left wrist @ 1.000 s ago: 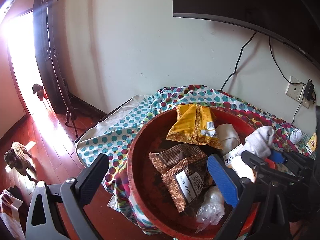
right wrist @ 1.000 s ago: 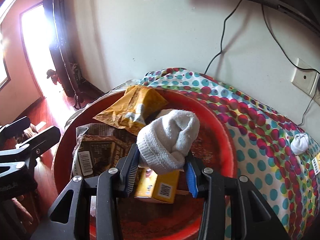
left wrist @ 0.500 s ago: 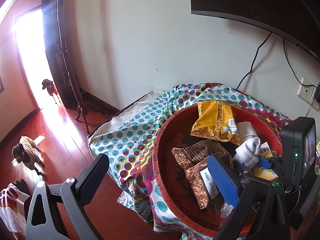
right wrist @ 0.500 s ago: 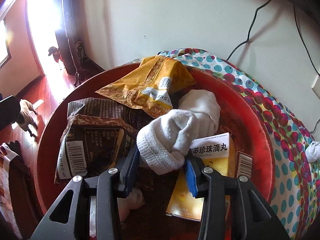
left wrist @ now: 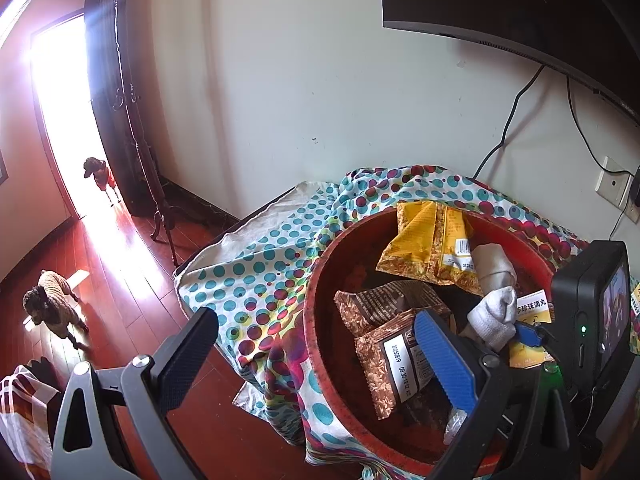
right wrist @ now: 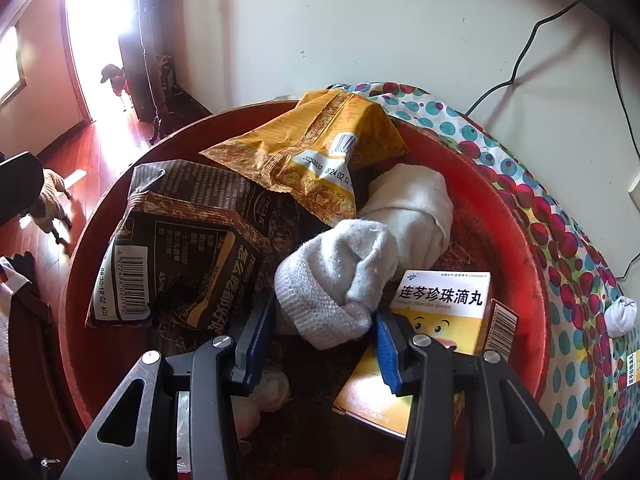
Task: Organize objects
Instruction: 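Carry the white sock into the basin and open the right gripper, then grasp the second white sock on the cloth with the left gripper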
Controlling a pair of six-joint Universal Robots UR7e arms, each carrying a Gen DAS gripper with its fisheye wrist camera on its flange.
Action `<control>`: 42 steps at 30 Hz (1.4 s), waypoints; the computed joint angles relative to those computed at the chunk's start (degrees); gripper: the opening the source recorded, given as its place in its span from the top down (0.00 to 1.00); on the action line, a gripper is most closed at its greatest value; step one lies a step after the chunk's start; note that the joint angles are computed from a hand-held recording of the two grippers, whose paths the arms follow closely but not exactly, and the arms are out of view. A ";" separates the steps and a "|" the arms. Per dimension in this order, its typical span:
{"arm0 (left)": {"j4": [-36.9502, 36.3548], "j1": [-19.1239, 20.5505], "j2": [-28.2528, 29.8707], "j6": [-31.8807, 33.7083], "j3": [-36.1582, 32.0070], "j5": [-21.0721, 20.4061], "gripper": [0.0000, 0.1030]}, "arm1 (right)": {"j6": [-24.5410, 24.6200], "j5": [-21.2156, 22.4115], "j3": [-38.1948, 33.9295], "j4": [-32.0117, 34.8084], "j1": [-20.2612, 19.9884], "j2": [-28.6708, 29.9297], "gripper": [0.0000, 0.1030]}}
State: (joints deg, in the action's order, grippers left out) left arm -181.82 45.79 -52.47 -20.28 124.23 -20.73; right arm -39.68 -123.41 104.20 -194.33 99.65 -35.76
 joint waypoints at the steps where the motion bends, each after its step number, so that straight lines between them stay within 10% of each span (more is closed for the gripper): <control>1: -0.13 0.00 0.03 0.07 -0.02 0.03 0.02 | 0.10 -0.02 0.17 0.16 -0.04 -0.19 0.57; 9: 0.64 -0.31 0.22 -0.22 0.01 0.12 0.02 | 1.02 1.20 2.44 -0.46 -0.36 -1.72 0.56; 21: -0.52 -1.11 1.83 1.40 -0.36 0.32 0.02 | 0.82 10.29 12.31 -13.50 -3.05 -11.54 0.12; 29: -1.46 -2.55 4.63 3.21 -0.92 -1.69 0.02 | 8.25 8.26 17.09 -17.02 -15.74 -21.08 0.08; 42: -9.23 -8.24 16.99 11.59 -4.25 -17.38 0.02 | 15.11 10.39 19.36 -13.65 -31.61 -34.09 0.07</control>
State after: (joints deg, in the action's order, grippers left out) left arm -191.04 37.55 -35.48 -8.68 119.98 -38.11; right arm -24.57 -113.02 123.56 -207.98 68.03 -69.85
